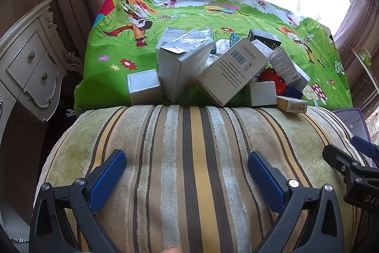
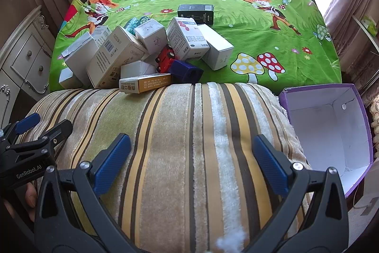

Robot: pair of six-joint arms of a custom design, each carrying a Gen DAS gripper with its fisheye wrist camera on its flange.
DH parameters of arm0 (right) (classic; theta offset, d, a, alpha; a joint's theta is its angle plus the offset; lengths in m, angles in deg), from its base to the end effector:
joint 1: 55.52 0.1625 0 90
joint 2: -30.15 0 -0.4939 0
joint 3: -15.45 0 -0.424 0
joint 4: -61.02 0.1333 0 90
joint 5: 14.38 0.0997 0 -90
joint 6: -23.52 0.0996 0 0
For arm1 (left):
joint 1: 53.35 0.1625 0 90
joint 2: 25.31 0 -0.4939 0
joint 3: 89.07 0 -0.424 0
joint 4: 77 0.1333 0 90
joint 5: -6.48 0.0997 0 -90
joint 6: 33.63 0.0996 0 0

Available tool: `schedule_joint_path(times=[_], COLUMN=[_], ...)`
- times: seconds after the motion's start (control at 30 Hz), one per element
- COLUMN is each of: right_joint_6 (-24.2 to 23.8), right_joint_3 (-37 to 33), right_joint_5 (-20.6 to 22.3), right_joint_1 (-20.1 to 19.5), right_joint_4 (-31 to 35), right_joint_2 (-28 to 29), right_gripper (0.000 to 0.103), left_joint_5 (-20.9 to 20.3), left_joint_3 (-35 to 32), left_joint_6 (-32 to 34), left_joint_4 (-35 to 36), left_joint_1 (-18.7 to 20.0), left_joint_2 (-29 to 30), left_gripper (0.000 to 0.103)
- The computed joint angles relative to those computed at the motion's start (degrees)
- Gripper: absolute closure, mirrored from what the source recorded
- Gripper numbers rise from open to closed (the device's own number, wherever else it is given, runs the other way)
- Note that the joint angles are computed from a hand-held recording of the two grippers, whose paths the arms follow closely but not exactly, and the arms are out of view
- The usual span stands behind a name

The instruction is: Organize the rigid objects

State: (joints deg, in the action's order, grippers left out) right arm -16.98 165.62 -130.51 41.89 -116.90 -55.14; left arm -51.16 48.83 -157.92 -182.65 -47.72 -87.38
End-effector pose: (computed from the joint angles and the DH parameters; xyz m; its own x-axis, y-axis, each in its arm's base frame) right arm 0.1335 -0.3329 0.2276 -0.6168 -0.5507 0.5624 -0.6829 0.7297 -0.0344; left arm -0.2919 -0.2163 0.0594 -0.6225 -0.5396 -0.5669 0.0345 0.7047 -0.7087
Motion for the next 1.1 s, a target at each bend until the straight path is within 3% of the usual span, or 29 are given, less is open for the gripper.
schedule_joint_path(times=[0.63, 0.87, 0.97, 1.1], right_joint_6=[-0.58, 2.01, 2.67, 4.17], right_joint_3=[0.19, -3.03, -3.55, -5.57], right_joint_5=[0.31, -0.49, -1.03, 1.95], right_joint_1=[-0.04, 0.38, 0.71, 0.04], right_joint_4=[-1.37, 9.31, 10.64, 15.94], right_joint_2=[0.74, -0.87, -0.67, -1.79], right_gripper=[0.000, 0.000, 0.000, 0.000], left_joint_5=[0.24, 1.07, 1.57, 3.01], left_joint_3=[0.65, 1.50, 1.74, 3.25], left_joint_6=[-0.84, -2.02, -2.19, -2.56], left_joint_4=[-0.93, -2.06, -2.03, -3.48], left_joint_1=[-0.50, -1.44, -1.75, -2.23], left_joint_2=[-0.92, -1.54, -2.27, -4.85], left_gripper=[0.000, 0.000, 0.000, 0.000])
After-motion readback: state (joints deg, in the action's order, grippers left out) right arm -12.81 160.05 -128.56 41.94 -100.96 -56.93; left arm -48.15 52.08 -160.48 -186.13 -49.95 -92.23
